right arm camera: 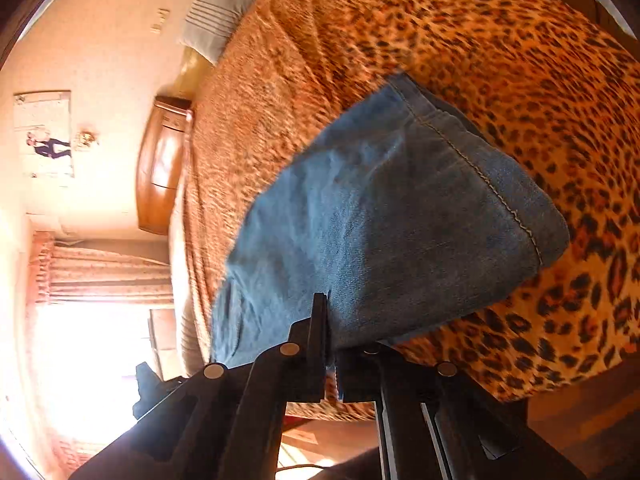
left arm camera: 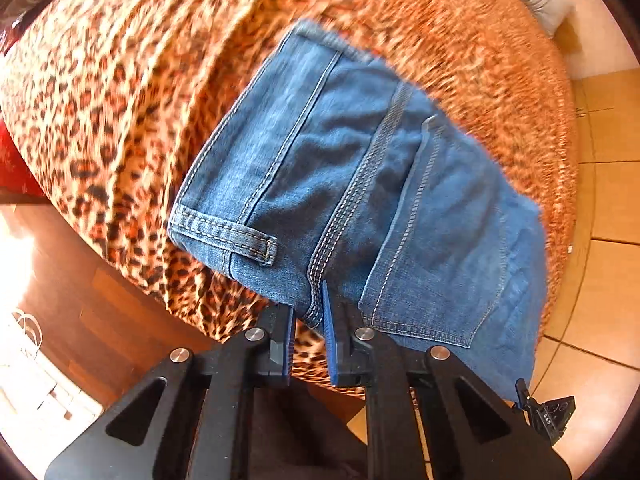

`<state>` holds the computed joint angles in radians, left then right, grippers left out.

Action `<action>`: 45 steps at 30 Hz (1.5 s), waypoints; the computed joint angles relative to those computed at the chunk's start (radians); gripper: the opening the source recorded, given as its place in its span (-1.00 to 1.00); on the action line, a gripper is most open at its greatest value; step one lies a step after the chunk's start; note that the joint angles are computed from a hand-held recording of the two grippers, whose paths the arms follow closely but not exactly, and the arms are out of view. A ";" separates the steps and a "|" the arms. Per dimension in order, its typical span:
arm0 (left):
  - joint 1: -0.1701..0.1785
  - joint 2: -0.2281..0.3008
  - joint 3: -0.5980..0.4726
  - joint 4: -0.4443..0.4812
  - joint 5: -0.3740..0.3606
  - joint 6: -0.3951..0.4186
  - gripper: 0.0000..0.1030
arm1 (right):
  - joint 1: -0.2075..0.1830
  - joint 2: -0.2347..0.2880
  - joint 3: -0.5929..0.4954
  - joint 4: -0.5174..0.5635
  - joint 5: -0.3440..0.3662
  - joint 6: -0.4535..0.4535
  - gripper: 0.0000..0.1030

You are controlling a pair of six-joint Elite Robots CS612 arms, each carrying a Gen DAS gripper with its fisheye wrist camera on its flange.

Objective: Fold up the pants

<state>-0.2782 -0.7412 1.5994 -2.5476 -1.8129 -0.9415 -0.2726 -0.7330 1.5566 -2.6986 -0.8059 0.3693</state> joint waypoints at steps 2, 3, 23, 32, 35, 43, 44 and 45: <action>0.005 0.034 -0.016 0.040 -0.041 -0.021 -0.79 | 0.010 0.017 -0.003 0.104 -0.086 -0.014 -0.95; 0.006 0.036 -0.012 0.023 -0.037 -0.032 -0.78 | 0.015 0.029 -0.010 0.128 -0.113 -0.008 -0.93; 0.105 0.082 -0.179 0.088 -0.006 0.163 0.05 | 0.034 0.119 -0.318 0.149 -0.359 -0.113 0.02; 0.091 0.127 -0.266 0.114 -0.001 0.185 -0.57 | 0.090 0.222 -0.514 0.334 -0.551 -0.269 -0.61; 0.082 0.136 -0.289 0.139 0.063 0.189 -0.57 | 0.081 0.213 -0.505 0.201 -0.499 -0.198 -0.62; 0.097 0.154 -0.322 0.212 0.051 0.202 -0.45 | 0.087 0.253 -0.568 0.337 -0.578 -0.142 -0.39; 0.105 0.141 -0.303 0.196 0.036 0.211 -0.41 | 0.080 0.240 -0.544 0.318 -0.555 -0.126 -0.24; 0.110 0.124 -0.278 0.173 0.023 0.216 -0.33 | 0.072 0.217 -0.502 0.288 -0.535 -0.112 -0.12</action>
<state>-0.1680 -0.6171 1.3212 -2.3742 -1.7897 -0.7250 -0.2008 -0.5158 1.0545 -2.4110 -1.3408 0.2574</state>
